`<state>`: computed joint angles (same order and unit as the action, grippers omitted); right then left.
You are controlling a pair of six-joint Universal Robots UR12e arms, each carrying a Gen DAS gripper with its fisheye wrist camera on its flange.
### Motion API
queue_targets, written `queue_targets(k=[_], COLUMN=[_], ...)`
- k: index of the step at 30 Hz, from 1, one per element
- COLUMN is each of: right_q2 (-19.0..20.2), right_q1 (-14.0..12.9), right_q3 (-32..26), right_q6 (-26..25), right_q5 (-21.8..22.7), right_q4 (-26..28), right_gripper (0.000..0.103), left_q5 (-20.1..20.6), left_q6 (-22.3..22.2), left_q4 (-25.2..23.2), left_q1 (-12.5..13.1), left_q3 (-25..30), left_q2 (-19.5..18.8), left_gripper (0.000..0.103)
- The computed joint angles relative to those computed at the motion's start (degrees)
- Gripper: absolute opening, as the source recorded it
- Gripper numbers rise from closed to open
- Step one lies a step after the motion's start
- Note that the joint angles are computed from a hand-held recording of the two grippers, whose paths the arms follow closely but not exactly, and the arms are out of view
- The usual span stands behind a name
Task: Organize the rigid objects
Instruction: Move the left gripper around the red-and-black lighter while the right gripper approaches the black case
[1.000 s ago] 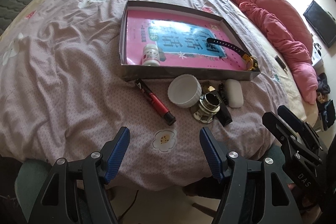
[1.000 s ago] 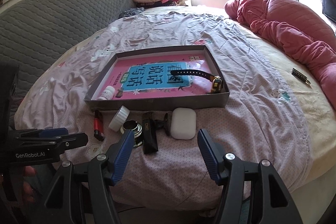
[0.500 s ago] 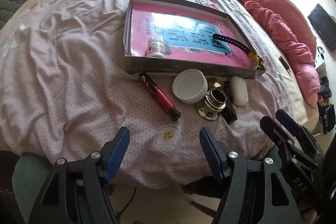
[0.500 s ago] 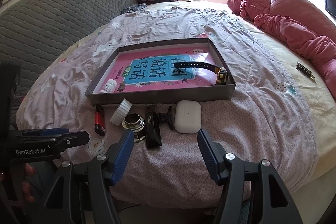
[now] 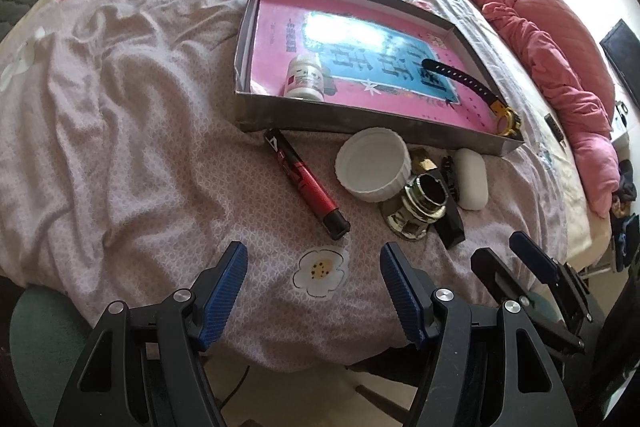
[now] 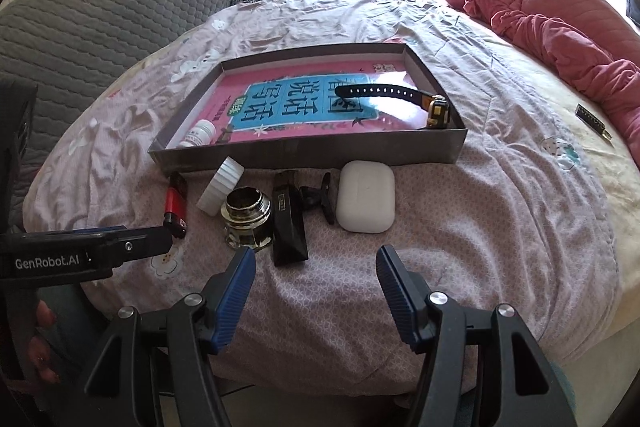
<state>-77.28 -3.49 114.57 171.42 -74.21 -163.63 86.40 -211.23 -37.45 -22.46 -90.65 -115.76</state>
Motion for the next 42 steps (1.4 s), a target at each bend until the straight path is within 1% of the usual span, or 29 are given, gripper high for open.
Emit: queue_targets(k=[2,8,13,15,17,22,24,26,29,30,31,33,37,40,42], right_q2=[0.21,0.99,1.56,1.76,1.94,2.53,2.89,3.20,3.68,3.79,3.92,4.18,4.77,5.43,5.78], right_q1=[0.15,0.61,0.63,0.66,0.74,0.74,0.87,1.03,1.31,1.43,1.58,1.91,2.22,2.45,2.51], right_q3=[-0.22,-1.08,-1.72,-2.01,-2.20,-2.85,-3.21,-3.59,-4.10,-4.22,-4.39,-4.60,-5.20,-5.92,-6.23], right_q6=[-0.21,-0.82,-0.99,-0.97,-1.11,-1.49,-1.79,-2.25,-3.42,-3.76,-4.24,-4.94,-5.46,-5.60,-5.12], right_q5=[-0.11,-0.49,0.44,0.42,0.18,0.18,-0.17,-0.58,-0.60,-0.69,-0.74,-1.03,0.09,1.15,1.54], right_q4=[0.24,0.93,1.59,2.03,2.11,2.72,2.88,3.34,4.06,4.23,4.61,4.86,5.03,5.90,5.97], right_gripper=[0.062,0.062,0.062,0.062,0.062,0.062,0.059,0.053,0.048,0.048,0.047,0.046,0.044,0.038,0.037], left_q5=[-0.74,-0.46,-0.92,-1.28,-2.44,-2.03,-2.26,-2.23,-1.60,-1.18,-0.93,-1.10,-1.33,-1.55,-1.56], left_q6=[-0.65,-2.05,-3.50,-3.96,-3.90,-3.30,-3.25,-3.09,-3.16,-3.21,-3.33,-3.64,-3.88,-4.02,-3.83], left_q4=[-0.18,-1.28,-1.96,-3.02,-3.92,-3.48,-3.12,-2.88,-2.43,-2.49,-2.30,-1.99,-1.54,-1.31,-1.23], left_q1=[0.25,0.51,0.89,1.00,1.18,0.91,0.95,0.99,1.03,1.02,1.11,1.42,1.87,2.06,2.09], left_q3=[0.23,1.75,3.42,4.38,4.96,5.14,4.99,4.78,4.06,3.95,3.58,3.21,2.83,2.68,2.64], left_q2=[-0.31,-1.43,-2.69,-3.39,-3.89,-4.43,-4.43,-4.33,-3.91,-3.83,-3.59,-3.44,-3.32,-3.34,-3.39], left_gripper=[0.070,0.070,0.070,0.070,0.070,0.070,0.070,0.068,0.062,0.058,0.056,0.055,0.049,0.049,0.049])
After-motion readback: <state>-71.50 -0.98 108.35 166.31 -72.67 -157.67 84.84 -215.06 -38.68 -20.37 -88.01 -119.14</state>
